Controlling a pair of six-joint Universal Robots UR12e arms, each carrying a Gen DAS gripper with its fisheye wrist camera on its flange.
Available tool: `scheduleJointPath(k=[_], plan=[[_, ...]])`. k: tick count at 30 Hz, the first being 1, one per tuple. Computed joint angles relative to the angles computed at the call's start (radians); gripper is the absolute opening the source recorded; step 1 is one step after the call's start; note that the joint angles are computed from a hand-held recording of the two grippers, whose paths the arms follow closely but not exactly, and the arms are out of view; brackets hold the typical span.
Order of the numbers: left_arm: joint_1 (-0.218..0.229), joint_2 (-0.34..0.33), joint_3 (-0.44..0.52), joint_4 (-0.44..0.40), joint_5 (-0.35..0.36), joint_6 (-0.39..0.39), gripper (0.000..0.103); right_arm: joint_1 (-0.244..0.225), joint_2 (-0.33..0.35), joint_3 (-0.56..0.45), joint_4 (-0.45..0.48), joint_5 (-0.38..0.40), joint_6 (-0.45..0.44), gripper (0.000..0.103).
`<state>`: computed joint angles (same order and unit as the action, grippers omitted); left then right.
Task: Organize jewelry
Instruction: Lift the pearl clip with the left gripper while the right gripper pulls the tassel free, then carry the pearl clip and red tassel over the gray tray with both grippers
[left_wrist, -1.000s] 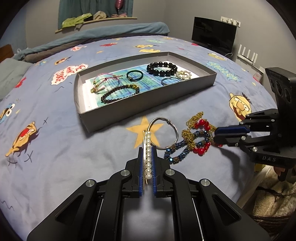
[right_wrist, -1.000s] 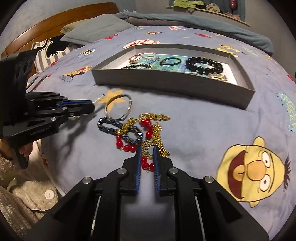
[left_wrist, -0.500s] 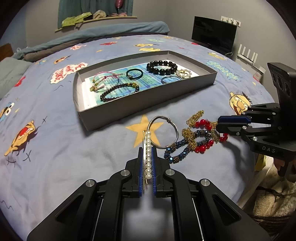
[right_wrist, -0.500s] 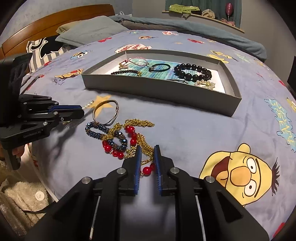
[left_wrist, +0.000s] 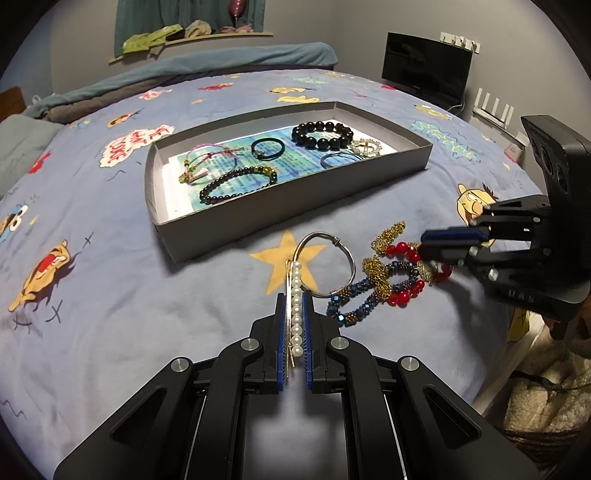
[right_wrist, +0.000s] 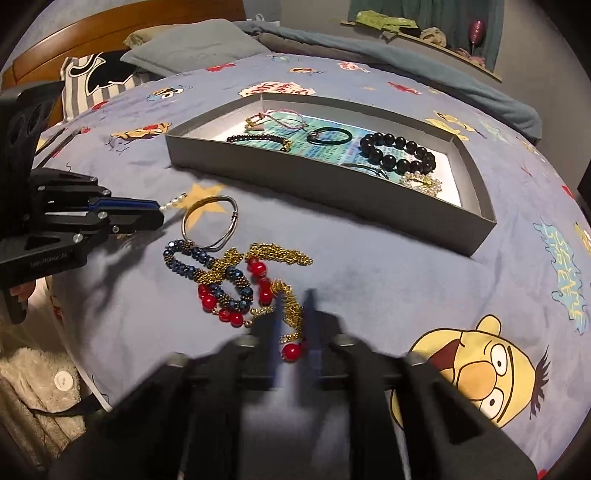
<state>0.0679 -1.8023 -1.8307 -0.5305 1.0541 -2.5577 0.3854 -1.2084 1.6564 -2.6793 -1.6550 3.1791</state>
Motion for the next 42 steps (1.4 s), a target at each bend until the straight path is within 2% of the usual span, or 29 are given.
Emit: scheduleJointPath(k=[14, 26, 35, 42], plan=[[0.005, 0.002, 0.0, 0.013, -0.012, -0.005, 0.008, -0.028, -0.051, 0.03, -0.126, 0.082, 0.032, 0.003], [0.008, 0.017, 0.001, 0.018, -0.038, -0.01, 0.008, -0.041, -0.074, 0.021, -0.2, 0.073, 0.033, 0.003], [0.005, 0.021, 0.044, -0.011, -0.07, -0.014, 0.008, -0.045, -0.066, -0.024, -0.227, 0.063, 0.003, 0.003], [-0.005, 0.002, 0.103, -0.048, -0.06, 0.007, 0.008, -0.047, -0.05, -0.067, -0.239, 0.046, -0.013, 0.003]])
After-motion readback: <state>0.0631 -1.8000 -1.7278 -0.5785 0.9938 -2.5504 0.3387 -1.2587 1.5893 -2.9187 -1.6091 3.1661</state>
